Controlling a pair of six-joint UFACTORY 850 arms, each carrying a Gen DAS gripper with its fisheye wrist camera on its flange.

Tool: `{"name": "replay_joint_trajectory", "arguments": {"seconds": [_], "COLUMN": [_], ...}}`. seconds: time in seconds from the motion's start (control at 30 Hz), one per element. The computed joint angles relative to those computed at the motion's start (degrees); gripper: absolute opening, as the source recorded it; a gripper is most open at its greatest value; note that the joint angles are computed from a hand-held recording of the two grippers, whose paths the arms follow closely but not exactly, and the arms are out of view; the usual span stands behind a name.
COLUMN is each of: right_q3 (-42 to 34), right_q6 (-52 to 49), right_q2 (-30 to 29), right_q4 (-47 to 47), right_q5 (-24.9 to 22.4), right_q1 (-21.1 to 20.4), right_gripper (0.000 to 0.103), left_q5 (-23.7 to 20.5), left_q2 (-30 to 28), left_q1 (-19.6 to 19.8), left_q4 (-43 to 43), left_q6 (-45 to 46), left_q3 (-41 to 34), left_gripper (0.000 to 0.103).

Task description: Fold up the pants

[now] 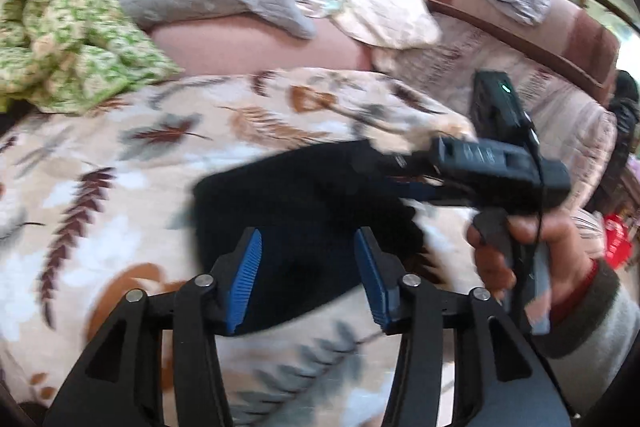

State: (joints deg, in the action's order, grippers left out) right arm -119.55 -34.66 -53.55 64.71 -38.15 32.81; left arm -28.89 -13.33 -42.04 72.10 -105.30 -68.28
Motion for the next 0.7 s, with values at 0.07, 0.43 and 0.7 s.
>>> {"name": "replay_joint_trajectory", "arguments": {"seconds": [0.07, 0.43, 0.7], "right_q3": [-1.11, 8.01, 5.78], "right_q6": [2.66, -2.91, 13.39], "right_q2": [-0.69, 6.6, 3.66], "right_q4": [-4.38, -4.61, -22.4], "right_q5": [1.06, 8.49, 11.93], "right_q1": [1.07, 1.05, 1.73], "right_gripper": [0.079, 0.013, 0.027], "left_q5": [-0.92, -1.82, -5.28], "left_q2": [0.08, -3.94, -9.59], "left_q1": [0.8, 2.38, 1.92], "left_q4": [-2.05, -5.71, -13.35], "left_q6": [0.13, 2.39, 12.9], "left_q3": [0.35, -3.94, -8.59], "left_gripper": [0.047, 0.055, 0.059]}}
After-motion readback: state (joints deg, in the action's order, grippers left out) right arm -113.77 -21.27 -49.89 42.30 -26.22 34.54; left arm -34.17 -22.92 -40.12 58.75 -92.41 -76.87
